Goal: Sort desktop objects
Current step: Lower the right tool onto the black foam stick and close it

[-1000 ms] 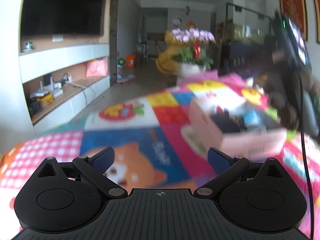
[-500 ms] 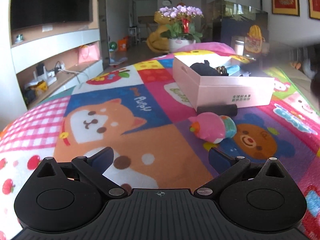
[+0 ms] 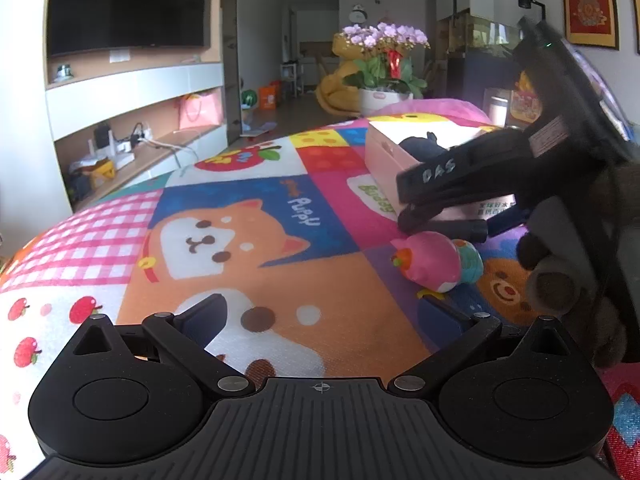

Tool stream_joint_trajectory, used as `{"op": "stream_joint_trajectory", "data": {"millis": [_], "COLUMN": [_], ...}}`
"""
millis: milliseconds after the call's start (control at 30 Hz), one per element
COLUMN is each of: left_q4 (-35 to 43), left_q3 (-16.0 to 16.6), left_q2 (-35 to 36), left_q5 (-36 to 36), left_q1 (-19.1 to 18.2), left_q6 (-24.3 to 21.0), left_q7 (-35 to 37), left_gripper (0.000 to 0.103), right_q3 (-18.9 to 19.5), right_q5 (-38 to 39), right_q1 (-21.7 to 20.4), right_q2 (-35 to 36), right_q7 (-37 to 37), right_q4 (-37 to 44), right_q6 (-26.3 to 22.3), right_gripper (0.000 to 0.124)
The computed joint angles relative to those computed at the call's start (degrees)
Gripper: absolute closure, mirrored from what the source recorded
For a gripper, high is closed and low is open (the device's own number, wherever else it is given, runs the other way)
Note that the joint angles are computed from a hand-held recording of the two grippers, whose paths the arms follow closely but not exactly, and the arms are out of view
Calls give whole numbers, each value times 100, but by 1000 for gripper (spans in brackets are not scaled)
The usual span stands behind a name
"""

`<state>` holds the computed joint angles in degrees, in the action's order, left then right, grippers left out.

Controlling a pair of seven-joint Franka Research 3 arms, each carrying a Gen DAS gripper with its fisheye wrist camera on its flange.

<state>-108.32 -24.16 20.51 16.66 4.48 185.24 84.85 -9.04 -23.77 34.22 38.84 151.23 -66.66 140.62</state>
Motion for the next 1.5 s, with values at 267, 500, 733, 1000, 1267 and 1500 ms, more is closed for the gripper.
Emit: {"op": "stream_joint_trajectory", "data": {"millis": [267, 500, 733, 1000, 1267, 1500], "left_q4": [-7, 45, 17, -203, -45, -59], "left_q3": [58, 657, 441, -38, -912, -483], "left_q2": [-22, -76, -146, -335, -116, -99], "left_q5": [0, 108, -3, -569, -1469, -1384], "left_q1": [-53, -608, -402, 58, 595, 119], "left_q6": [-14, -95, -296, -542, -683, -531], "left_q7": [-32, -152, -37, 675, 1683, 1580], "left_gripper": [0, 0, 0, 0, 0, 0], "right_q3": [17, -140, 363, 1131, -534, -310], "right_q5": [-275, -1433, -1643, 21, -1582, -1936], "right_q1": [61, 259, -268, -828, 667, 370], "right_q2": [-491, -1635, -2006, -1324, -1730, -1496], "right_q7": [-337, 718, 786, -1045, 307, 940], "right_q4": [-740, -2420, -3037, -2353, -2779, -2352], "right_q6": [150, 246, 1340, 2007, 1872, 1137], "right_gripper": [87, 99, 99, 97, 61, 43]}}
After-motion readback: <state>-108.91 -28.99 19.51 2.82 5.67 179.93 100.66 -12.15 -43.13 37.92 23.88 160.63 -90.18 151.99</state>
